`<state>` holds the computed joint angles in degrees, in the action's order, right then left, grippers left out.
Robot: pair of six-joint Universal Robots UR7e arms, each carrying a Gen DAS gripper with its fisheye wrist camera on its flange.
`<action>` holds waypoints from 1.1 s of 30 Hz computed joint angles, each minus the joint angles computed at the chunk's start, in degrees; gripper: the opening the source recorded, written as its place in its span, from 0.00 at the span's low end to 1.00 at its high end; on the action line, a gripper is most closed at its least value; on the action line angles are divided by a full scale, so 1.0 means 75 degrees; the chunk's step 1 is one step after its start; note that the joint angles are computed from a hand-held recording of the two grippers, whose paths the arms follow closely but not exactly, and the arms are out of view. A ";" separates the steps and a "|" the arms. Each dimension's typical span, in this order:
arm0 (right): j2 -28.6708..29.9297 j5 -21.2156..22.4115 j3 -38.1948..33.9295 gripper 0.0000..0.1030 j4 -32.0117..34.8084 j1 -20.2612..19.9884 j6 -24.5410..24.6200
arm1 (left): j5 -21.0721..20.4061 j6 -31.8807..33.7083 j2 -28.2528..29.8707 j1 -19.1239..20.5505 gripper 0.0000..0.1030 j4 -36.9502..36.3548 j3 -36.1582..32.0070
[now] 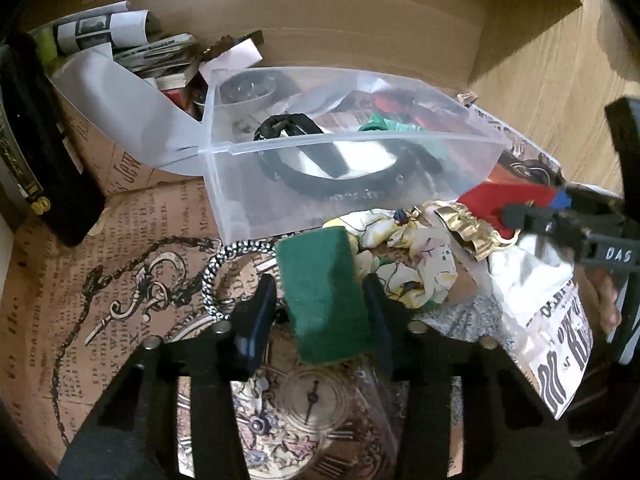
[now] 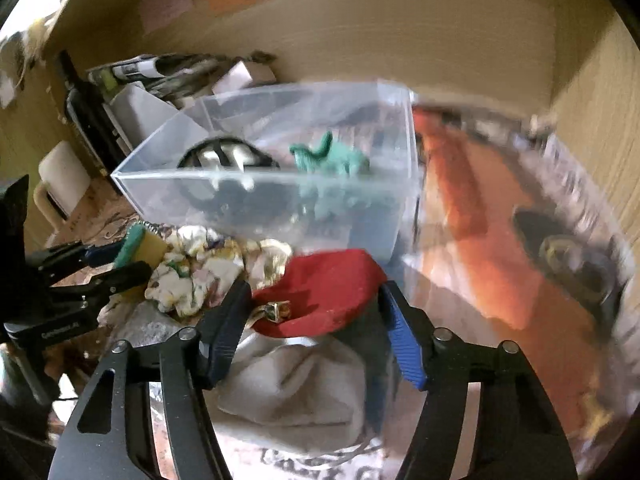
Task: Organize soft objects
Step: 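Grasp the green-and-yellow sponge with the left tool while the right tool grasps the red felt cloth, then carry the sponge into the clear box with the left tool while the right tool drops the red cloth in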
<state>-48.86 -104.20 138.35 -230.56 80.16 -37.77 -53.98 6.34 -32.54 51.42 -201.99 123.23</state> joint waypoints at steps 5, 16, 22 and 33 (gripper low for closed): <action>0.0065 -0.0329 -0.0076 0.71 -0.0241 0.0446 -0.0446 | -0.0074 0.0027 -0.0015 -0.0006 0.34 -0.0166 0.0052; 0.0531 -0.1101 -0.0973 0.64 0.1444 0.0324 -0.0395 | -0.0074 0.0188 -0.0160 -0.0176 0.34 -0.0806 0.0404; 0.0265 -0.0751 -0.0893 0.29 0.1679 0.0178 -0.0080 | -0.0029 0.0240 -0.0244 -0.0208 0.34 -0.1009 0.0489; 0.0190 -0.0409 -0.0281 0.18 0.0162 0.0606 -0.0381 | 0.0011 0.0608 -0.0476 -0.0450 0.34 -0.1537 0.0434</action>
<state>-47.43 -107.27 136.24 -229.35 84.71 -40.63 -53.90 10.90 -36.11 48.05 -213.52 126.49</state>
